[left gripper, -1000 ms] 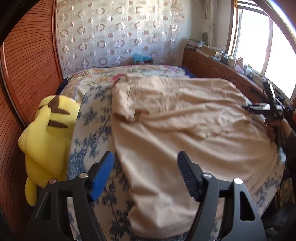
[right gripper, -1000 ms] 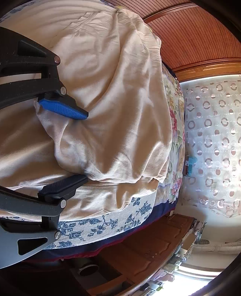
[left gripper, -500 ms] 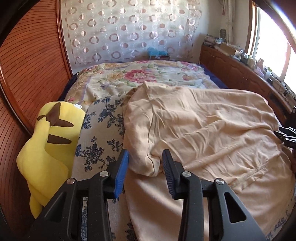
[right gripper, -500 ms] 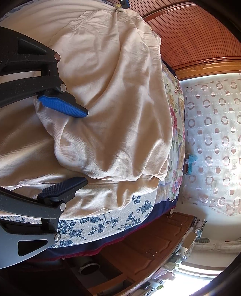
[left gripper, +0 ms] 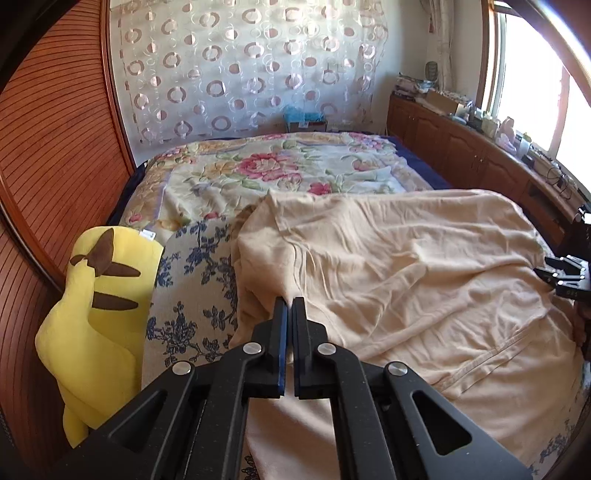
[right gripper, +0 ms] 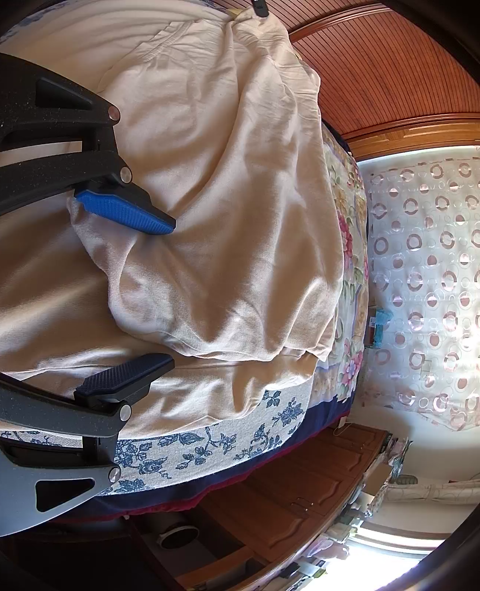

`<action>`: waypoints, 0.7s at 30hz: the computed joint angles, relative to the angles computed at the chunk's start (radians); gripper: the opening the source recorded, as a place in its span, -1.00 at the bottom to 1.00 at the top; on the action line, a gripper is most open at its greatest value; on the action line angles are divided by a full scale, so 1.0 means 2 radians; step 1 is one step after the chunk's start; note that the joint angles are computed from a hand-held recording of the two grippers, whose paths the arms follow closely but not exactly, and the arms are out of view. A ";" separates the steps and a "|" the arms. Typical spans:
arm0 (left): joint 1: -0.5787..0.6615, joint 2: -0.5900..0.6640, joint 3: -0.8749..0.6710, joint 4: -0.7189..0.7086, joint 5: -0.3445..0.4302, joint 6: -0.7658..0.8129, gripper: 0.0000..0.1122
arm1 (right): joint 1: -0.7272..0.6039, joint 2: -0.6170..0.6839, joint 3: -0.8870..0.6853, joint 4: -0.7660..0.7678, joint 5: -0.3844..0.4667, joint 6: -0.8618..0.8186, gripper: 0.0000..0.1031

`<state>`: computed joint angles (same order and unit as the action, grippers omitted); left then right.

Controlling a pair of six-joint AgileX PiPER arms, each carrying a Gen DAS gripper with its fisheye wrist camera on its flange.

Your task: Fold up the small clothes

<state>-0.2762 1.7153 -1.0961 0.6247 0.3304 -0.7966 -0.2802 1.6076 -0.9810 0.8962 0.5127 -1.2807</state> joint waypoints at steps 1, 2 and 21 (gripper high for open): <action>0.002 -0.007 0.003 -0.021 -0.007 0.018 -0.94 | 0.000 0.000 0.000 0.000 0.000 0.000 0.33; 0.002 -0.009 0.003 -0.027 -0.009 0.023 -0.94 | -0.001 0.001 -0.001 0.001 0.001 -0.001 0.33; -0.016 -0.096 0.045 -0.003 -0.034 0.005 -0.95 | -0.075 -0.056 -0.009 0.088 0.145 -0.106 -0.86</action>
<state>-0.3086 1.5239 -1.0054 0.6185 0.2619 -0.7874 -0.4308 1.4963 -0.9991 1.0721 0.8031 -1.4929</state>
